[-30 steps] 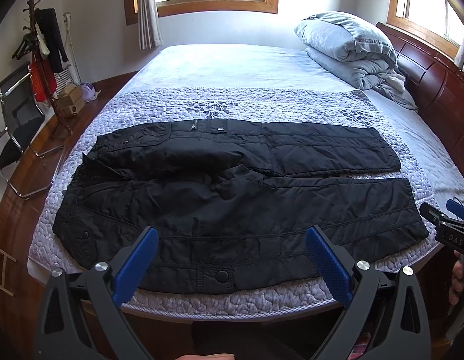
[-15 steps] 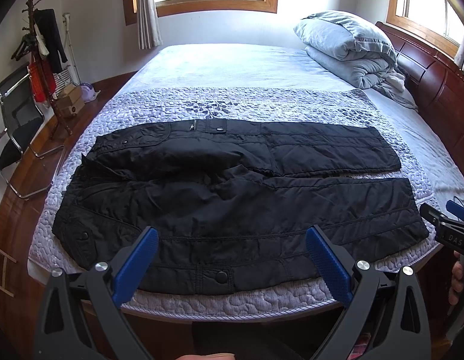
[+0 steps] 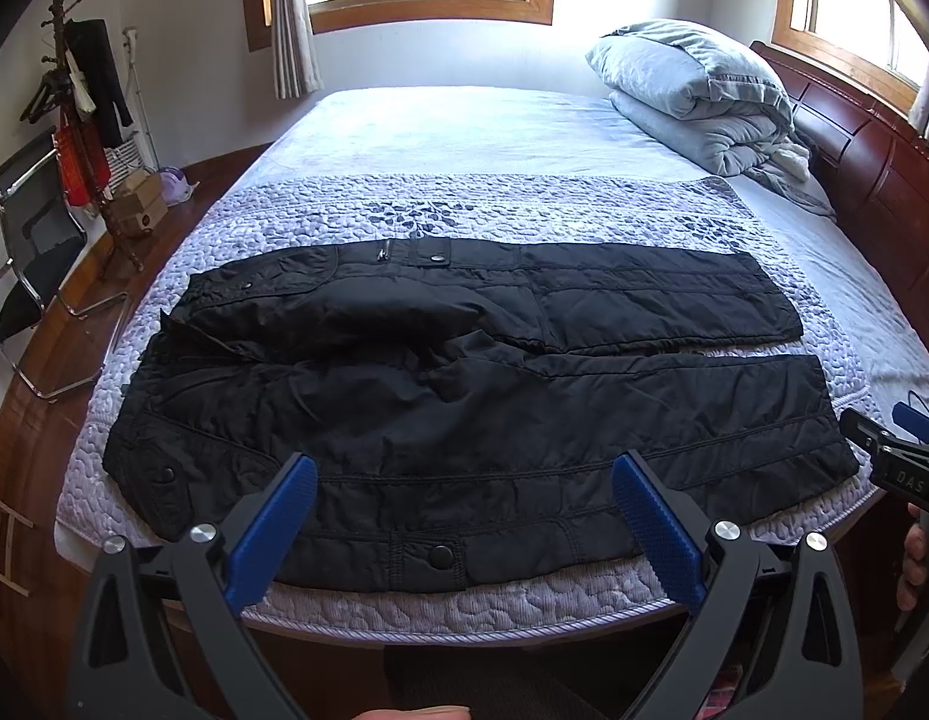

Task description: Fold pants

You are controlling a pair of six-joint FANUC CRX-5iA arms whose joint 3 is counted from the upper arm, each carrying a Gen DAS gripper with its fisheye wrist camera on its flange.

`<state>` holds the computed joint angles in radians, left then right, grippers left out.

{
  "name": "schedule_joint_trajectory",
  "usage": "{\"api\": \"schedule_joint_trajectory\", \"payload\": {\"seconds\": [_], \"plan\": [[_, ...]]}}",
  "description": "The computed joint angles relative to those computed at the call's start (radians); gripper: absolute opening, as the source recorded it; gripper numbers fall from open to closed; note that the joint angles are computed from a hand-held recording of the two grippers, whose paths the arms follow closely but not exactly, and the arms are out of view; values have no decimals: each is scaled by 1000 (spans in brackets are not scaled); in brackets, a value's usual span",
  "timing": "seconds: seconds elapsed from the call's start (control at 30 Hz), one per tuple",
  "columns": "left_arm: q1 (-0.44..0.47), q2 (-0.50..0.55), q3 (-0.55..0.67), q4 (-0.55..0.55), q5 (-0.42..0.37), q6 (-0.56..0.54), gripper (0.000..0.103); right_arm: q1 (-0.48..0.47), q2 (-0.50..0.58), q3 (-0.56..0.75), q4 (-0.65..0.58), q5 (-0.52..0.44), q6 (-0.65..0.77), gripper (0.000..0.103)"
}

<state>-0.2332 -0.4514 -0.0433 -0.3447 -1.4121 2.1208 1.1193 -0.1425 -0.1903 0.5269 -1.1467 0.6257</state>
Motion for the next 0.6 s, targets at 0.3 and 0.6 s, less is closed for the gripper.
{"api": "schedule_joint_trajectory", "payload": {"seconds": [0.3, 0.6], "plan": [[0, 0, -1, 1, 2, -1, 99, -2, 0, 0, -3, -1, 5, 101], [4, 7, 0, 4, 7, -4, 99, -3, 1, 0, -4, 0, 6, 101]]}}
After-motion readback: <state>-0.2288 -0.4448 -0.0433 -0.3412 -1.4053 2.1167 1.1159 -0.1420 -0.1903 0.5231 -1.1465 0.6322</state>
